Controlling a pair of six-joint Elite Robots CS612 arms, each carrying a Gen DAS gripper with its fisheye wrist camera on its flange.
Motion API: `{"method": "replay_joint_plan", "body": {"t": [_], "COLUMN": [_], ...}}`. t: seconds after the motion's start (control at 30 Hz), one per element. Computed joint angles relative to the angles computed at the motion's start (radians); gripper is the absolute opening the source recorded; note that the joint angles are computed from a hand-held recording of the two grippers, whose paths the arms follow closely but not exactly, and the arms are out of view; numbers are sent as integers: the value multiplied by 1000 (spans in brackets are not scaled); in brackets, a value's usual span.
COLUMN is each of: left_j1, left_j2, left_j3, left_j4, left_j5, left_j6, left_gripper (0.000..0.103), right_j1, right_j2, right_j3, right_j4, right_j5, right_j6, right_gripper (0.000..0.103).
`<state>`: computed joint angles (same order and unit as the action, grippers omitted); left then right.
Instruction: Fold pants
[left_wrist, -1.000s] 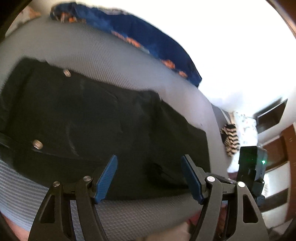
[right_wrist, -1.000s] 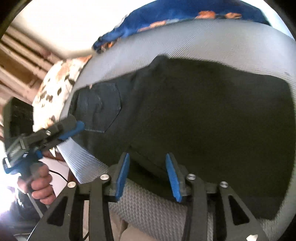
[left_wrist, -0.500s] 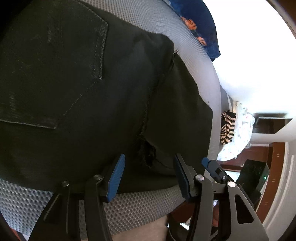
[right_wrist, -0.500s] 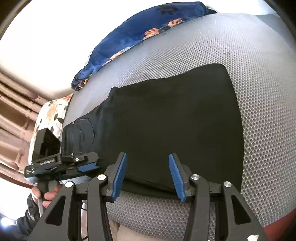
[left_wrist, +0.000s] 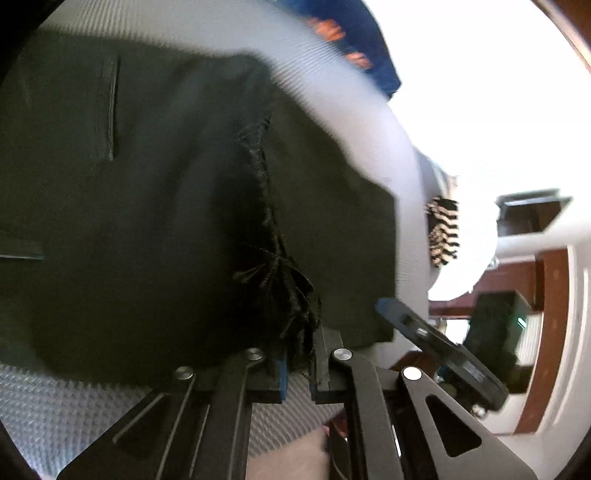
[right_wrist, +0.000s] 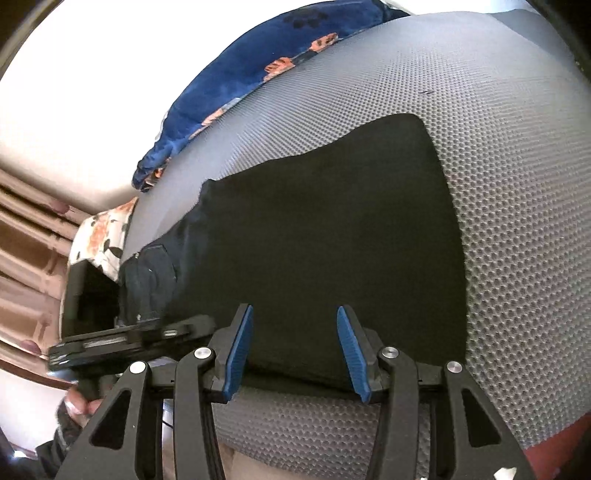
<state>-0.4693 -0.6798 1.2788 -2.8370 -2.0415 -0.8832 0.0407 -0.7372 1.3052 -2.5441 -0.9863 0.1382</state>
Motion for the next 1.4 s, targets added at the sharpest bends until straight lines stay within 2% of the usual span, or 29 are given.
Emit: {"method": "replay_joint_plan", "body": {"t": [0.07,0.13,0.23,0.33,0.37,0.43,0.57,0.67,0.73,0.83,0.9,1.07,1.3,1.4], "left_j1": [-5,-11,-9,-11,-13,-26,-52,-67,-70,-60,-51,-37,-43,-46], "left_j2": [-15,-18,2,-3,-11,-35,-58,-33,-8,33,68,124,136,127], "left_j3": [20,29,26,20,26,32,39,-2,-40,-104,-163,-251,-276,-266], "left_j4": [2,55,57,77,86,126,92,64,53,66,108,192,204,208], "left_j5": [26,61,58,84,106,226,459,556,563,515,476,462,486,476], "left_j6": [40,81,46,62,81,131,241,380,457,499,502,504,505,492], "left_gripper": [8,8,8,17,24,33,34,34,34,34,34,34,36,57], "right_j1": [0,0,6,14,17,21,32,45,56,70,73,78,85,87], "right_j2": [-5,-8,-2,2,1,0,8,35,55,96,117,168,172,164], "right_j3": [6,15,11,7,3,-8,-32,-86,-129,-206,-242,-324,-316,-303], "right_j4": [9,18,48,43,52,65,-28,-64,-68,-37,-17,39,14,15], "right_j5": [-12,-16,-42,-73,-82,-93,-187,-273,-330,-408,-426,-457,-479,-479], "right_j6": [-17,-30,-52,-69,-81,-105,-119,-141,-162,-204,-214,-228,-229,-223], "right_gripper": [45,45,45,45,45,45,46,46,46,46,44,44,47,47]}}
